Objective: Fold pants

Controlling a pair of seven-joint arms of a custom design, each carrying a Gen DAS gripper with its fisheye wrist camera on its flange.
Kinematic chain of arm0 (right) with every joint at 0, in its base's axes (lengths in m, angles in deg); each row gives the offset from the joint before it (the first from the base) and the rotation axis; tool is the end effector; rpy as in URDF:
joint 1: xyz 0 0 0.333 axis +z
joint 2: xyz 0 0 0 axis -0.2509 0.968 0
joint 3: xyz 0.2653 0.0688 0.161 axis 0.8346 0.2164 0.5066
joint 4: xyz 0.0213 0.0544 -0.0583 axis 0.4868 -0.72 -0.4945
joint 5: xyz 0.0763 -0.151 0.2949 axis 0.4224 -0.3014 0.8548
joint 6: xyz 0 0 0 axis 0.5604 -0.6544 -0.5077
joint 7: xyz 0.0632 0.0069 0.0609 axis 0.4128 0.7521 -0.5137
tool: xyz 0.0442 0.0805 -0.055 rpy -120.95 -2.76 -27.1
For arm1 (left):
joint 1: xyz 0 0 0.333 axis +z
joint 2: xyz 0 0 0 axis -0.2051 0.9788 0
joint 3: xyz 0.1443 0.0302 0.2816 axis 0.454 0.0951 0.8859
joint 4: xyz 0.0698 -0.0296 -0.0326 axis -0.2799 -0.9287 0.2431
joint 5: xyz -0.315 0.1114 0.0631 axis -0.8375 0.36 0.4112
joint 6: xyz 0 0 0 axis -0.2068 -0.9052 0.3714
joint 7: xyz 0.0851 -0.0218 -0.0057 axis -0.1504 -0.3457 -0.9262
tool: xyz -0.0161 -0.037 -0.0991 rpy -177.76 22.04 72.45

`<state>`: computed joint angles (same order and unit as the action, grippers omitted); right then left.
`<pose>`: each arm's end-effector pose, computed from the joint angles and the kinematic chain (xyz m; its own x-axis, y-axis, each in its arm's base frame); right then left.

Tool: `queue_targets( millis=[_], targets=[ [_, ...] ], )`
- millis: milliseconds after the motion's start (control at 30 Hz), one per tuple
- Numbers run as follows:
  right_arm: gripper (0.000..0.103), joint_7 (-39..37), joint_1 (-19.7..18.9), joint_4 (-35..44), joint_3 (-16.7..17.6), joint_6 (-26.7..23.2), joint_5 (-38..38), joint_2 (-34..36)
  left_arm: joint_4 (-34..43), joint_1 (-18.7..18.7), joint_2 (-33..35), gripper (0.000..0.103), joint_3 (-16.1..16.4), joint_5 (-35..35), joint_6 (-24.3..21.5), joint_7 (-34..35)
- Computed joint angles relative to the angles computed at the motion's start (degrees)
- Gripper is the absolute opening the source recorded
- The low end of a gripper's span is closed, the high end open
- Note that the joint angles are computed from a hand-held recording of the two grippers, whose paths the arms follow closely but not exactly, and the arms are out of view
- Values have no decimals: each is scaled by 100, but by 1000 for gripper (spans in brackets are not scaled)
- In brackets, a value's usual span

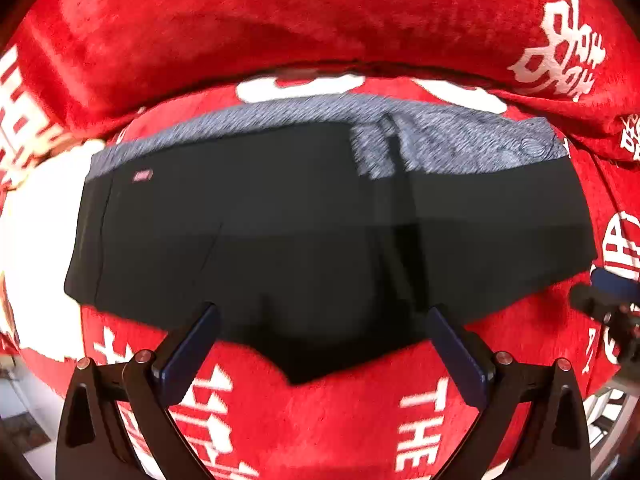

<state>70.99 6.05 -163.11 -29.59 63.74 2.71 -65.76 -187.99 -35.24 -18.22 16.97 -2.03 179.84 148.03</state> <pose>0.4383 0.2218 0.5174 -0.1519 -0.9667 -0.2060 -0.9798 0.1748 -0.0977 0.4562 -0.3360 0.5087 -0.2137 -0.9765 -0.0276 -0.9722 0.2153 -0.0920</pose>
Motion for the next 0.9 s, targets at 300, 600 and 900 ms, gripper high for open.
queue_targets(
  millis=[300, 600, 900],
  targets=[
    [63, 256, 370, 496, 287, -311, 235, 351, -1173, 409, -880, 103, 60, -474, 129, 30],
    [69, 408, 702, 1514, 517, -728, 104, 1196, -2060, 928, -1514, 103, 179, -773, 360, 104],
    [79, 303, 993, 2846, 651, -1247, -169, 2202, -2477, 1393, -1765, 103, 332, -929, 519, 277]
  ],
)
